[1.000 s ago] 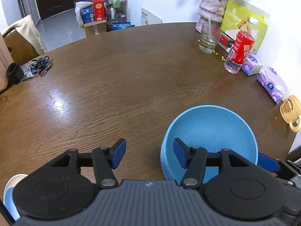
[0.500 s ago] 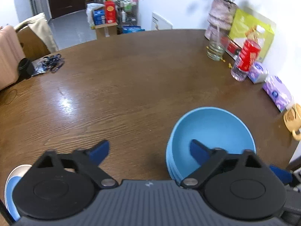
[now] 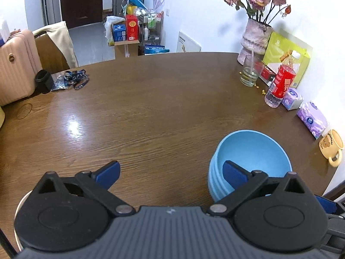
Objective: Organize plates and bowls
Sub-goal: 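Pull both open tools back from the stacked bowls, then move both open tools toward the rim of the light-blue bowl stack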
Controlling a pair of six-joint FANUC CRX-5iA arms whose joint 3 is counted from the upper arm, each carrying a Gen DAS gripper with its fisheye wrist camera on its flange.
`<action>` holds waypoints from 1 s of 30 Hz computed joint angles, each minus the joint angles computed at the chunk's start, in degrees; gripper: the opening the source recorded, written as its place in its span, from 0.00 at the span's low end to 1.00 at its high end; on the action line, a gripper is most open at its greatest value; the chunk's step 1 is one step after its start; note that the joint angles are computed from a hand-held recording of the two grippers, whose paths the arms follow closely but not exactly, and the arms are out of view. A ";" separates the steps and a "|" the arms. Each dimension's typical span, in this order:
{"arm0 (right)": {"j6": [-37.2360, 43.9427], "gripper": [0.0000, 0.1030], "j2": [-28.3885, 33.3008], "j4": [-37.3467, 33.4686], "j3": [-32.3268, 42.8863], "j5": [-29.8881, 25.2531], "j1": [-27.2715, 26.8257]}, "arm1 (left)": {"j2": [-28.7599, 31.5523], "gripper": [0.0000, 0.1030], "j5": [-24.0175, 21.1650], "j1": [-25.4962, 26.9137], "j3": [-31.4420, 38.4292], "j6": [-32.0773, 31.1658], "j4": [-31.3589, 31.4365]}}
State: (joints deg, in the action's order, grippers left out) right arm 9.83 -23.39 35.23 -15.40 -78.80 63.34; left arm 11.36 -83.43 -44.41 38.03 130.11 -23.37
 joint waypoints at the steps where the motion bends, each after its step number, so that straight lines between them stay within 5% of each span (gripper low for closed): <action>1: -0.48 1.00 -0.02 0.54 -0.08 -0.48 0.81 | -0.75 1.00 0.21 0.09 -0.77 0.06 -0.04; 30: -18.36 1.00 2.57 11.75 -0.83 -10.20 19.41 | -18.65 1.00 3.60 2.66 -18.37 -3.21 0.93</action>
